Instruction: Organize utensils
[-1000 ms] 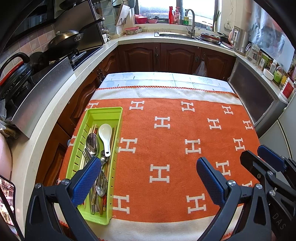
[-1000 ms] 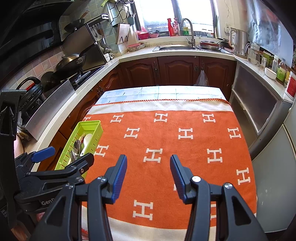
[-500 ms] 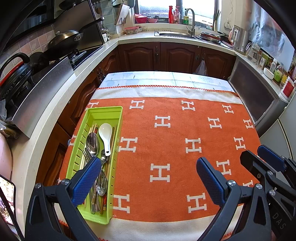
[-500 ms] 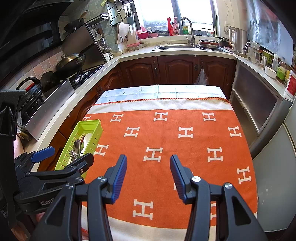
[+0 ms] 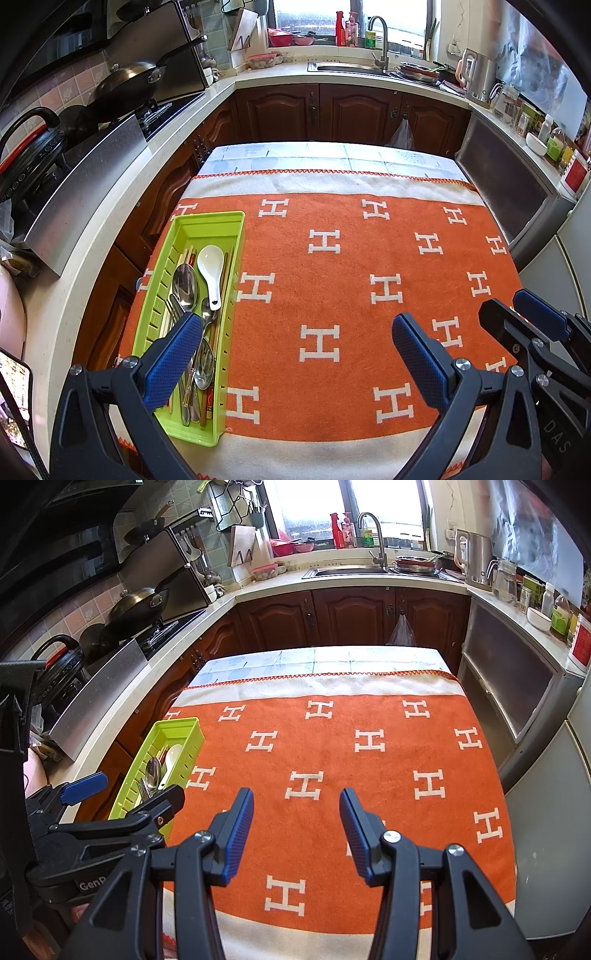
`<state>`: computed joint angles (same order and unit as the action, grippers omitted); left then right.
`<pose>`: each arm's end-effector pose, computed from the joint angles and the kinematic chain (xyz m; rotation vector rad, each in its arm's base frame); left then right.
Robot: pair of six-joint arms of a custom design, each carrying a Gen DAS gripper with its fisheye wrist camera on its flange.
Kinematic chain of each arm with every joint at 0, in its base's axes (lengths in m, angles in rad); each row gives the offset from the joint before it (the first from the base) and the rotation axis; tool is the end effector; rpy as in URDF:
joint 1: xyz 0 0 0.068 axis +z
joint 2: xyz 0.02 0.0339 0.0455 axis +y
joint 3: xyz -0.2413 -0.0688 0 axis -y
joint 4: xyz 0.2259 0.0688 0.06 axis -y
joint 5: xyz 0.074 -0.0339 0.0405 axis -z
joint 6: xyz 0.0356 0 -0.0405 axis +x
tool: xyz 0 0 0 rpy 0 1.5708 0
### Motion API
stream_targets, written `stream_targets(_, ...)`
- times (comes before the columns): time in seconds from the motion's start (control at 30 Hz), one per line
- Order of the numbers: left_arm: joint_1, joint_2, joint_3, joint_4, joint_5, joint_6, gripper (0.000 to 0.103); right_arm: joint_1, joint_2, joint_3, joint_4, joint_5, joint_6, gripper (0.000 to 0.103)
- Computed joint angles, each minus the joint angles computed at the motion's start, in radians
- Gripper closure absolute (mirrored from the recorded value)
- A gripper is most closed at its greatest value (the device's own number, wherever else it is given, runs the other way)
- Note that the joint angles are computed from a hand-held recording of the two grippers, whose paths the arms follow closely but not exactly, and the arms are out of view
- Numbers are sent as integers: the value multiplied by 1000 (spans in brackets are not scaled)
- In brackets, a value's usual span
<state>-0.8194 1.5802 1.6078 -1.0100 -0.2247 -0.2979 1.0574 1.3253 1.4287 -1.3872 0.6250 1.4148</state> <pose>0.2152 -0.2187 0.3306 0.5671 2.4598 -0.1638 0.1208 0.1718 0.3319 0.5504 2.4011 0.0747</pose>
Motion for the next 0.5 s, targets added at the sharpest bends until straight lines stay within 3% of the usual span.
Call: stream_targets(0.5, -3, -3, -3, -2, -3, -2, 1, 6, -3, -7, -1, -2, 15, 54)
